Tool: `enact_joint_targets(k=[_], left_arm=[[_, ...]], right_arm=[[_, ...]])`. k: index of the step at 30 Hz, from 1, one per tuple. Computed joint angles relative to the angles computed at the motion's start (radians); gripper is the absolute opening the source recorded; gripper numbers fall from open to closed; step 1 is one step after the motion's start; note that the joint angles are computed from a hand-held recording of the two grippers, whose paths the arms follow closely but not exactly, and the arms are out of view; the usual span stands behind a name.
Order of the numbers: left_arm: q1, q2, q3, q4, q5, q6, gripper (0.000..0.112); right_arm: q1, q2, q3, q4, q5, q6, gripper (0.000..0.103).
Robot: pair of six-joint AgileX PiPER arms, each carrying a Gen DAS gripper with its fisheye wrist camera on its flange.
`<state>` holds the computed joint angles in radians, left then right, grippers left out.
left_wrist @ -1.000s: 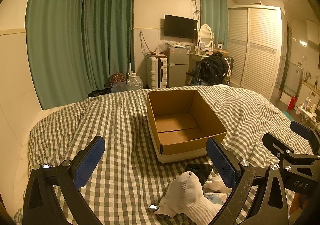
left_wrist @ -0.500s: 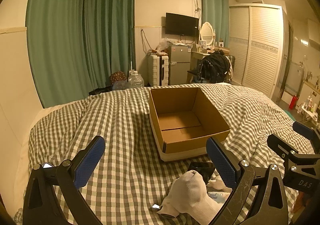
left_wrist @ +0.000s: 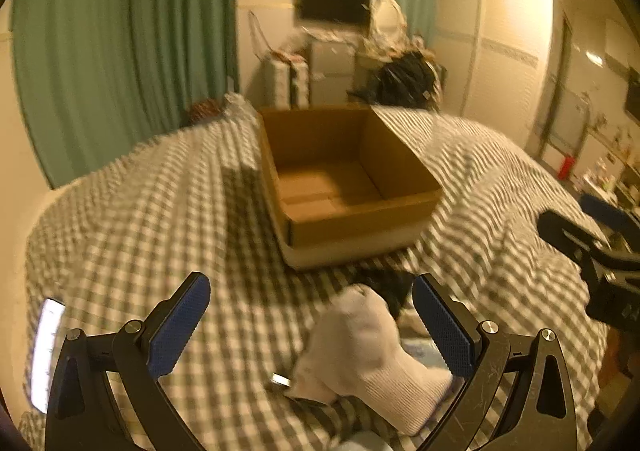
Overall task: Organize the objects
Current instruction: 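Grasp the white sock with the left tool while the right tool grasps the white bottle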
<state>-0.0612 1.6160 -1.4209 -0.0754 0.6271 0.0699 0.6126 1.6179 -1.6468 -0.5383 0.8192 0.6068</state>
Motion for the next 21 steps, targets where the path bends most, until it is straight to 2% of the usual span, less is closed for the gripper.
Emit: enact_joint_targets(k=[5, 8, 10, 12, 13, 14, 18, 21], left_arm=[[-0.044, 0.079, -0.013, 0.017, 0.033, -0.006, 0.103], [-0.059, 0.107, -0.006, 0.054, 0.019, -0.027, 0.102], [-0.067, 0.125, -0.006, 0.082, 0.020, -0.040, 0.095], [-0.068, 0.141, -0.007, 0.063, 0.027, -0.007, 0.075], [-0.061, 0.151, -0.011, 0.010, 0.037, 0.049, 0.071], [-0.052, 0.160, -0.019, -0.041, 0.053, 0.098, 0.061], [-0.052, 0.149, -0.009, -0.058, 0.050, 0.126, 0.053], [-0.025, 0.128, -0.002, -0.088, 0.033, 0.132, 0.051]], right_arm=[[-0.058, 0.033, 0.020, 0.140, -0.024, -0.103, 0.103], [-0.070, 0.064, 0.018, 0.192, -0.019, -0.160, 0.103], [-0.068, 0.091, 0.007, 0.194, -0.002, -0.190, 0.103], [-0.066, 0.115, -0.001, 0.201, 0.011, -0.215, 0.103], [-0.069, 0.126, -0.003, 0.217, 0.014, -0.230, 0.103], [-0.072, 0.130, 0.003, 0.230, 0.010, -0.239, 0.103], [-0.093, 0.153, 0.003, 0.301, -0.003, -0.280, 0.103], [-0.109, 0.182, -0.029, 0.367, 0.012, -0.328, 0.103]])
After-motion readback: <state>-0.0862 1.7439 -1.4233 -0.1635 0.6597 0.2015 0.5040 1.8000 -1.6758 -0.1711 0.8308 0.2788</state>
